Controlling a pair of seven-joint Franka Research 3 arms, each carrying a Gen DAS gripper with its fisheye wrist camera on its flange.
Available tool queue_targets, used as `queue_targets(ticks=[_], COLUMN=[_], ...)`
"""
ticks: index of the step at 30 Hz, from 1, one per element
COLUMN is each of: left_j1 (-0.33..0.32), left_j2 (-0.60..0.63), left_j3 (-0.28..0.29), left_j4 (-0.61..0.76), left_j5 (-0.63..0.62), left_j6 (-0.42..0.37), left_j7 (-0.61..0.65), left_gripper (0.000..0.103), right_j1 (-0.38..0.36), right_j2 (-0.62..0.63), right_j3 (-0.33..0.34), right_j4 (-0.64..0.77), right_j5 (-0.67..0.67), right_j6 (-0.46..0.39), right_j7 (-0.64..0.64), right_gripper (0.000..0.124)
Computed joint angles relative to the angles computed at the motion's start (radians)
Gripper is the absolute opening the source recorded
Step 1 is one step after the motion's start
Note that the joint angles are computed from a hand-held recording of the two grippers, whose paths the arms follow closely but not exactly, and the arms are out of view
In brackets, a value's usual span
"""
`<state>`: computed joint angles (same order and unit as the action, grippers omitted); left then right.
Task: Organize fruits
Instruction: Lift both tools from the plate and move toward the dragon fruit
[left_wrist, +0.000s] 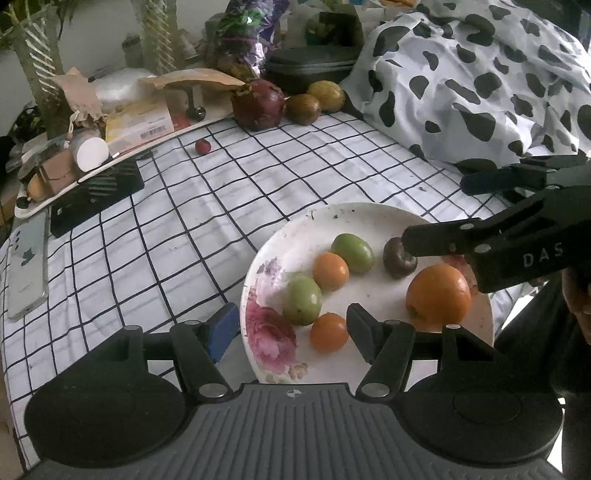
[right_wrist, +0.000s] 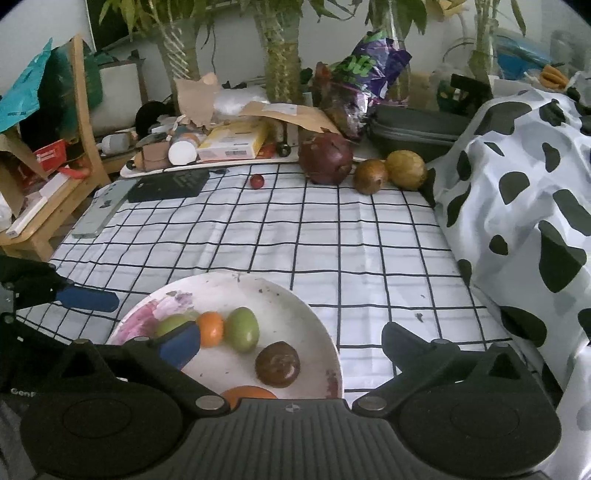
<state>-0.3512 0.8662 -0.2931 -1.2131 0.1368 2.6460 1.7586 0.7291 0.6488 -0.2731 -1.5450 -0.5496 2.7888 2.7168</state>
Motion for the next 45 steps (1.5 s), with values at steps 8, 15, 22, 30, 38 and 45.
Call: queue_targets(ticks=[8, 15, 22, 30, 38, 45], left_j1=[-0.002, -0.001, -0.008, -0.012, -0.033, -0.051], left_j2=[0.005, 0.005, 0.016, 0.029, 0.093, 0.151], left_j3=[0.0, -0.001, 0.01, 0.02, 0.039, 0.047], left_j4=[0.011, 0.011, 0.032, 0.053, 0.167, 0.273], left_j5=[-0.003, -0.008, -0.002, 0.015, 0.034, 0.033], left_j6=[-0.004, 0.022, 0.04, 0.07, 0.037, -0.004], left_j7=[-0.001, -0.008, -0.034, -0.074, -0.086, -0.064], left_gripper=[0.063, 0.063, 0.063, 0.069, 0.073, 0.073], right_j1=[-0.003, 0.006, 0.022, 0.014, -0.009, -0.027], right_j2=[0.011, 0.033, 0.036, 0.036, 0.055, 0.07], right_j3=[0.0, -0.012, -0.038, -0.039, -0.012, 0.003], right_j4=[0.015, 0.052, 0.06, 0.067, 0.105, 0.13], right_j5=[0.005, -0.009, -0.058, -0.101, -0.105, -0.086], right_j6=[-0.009, -0.04, -0.048, -0.068, -0.101, -0.134], right_j7=[0.007, 0.007, 0.066, 0.137, 0.123, 0.12], right_gripper=[0.103, 0.103, 0.103, 0.103, 0.103, 0.103])
